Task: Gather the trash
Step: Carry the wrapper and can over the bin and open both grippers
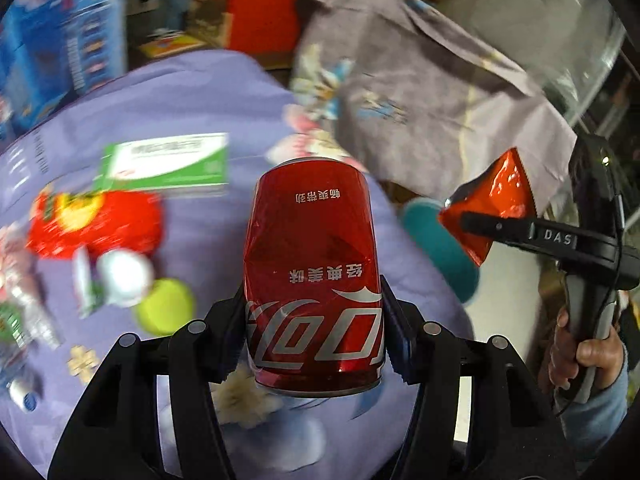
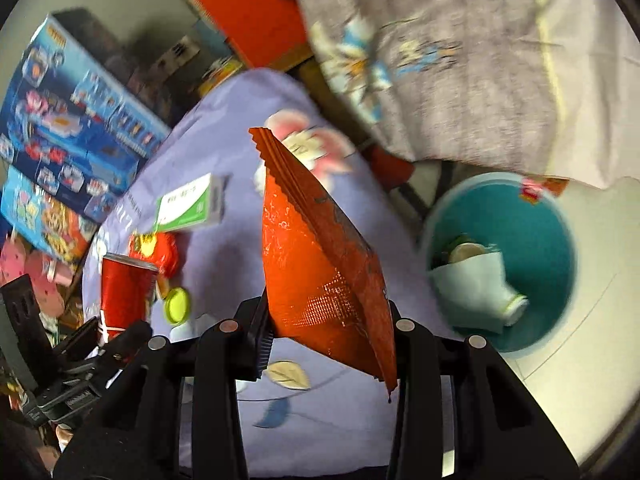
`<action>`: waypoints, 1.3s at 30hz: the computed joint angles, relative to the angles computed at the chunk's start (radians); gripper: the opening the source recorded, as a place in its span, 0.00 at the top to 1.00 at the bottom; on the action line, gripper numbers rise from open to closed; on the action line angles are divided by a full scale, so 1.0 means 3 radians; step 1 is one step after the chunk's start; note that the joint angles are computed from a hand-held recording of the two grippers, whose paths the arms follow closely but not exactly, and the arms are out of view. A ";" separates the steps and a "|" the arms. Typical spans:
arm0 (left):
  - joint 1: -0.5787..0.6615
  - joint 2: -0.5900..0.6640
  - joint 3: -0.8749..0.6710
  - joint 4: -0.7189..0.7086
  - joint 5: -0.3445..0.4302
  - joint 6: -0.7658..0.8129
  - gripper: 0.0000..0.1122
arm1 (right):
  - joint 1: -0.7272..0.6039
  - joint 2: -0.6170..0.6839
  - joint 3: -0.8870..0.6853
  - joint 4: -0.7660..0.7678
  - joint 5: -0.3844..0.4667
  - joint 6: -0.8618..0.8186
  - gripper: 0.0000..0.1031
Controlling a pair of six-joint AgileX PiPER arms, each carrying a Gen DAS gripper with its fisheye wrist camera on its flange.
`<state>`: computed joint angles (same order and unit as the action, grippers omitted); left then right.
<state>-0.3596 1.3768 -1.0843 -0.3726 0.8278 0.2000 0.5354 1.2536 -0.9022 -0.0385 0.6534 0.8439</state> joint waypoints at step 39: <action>-0.1773 0.2209 -0.2370 0.0712 0.0575 -0.1031 0.41 | -0.3195 -0.0131 0.1219 0.2446 0.0199 -0.3772 0.26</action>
<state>-0.8914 2.0395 -1.7953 -0.1590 1.0002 -0.1094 -0.4231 1.2142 -0.5363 0.6952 0.7130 -0.2876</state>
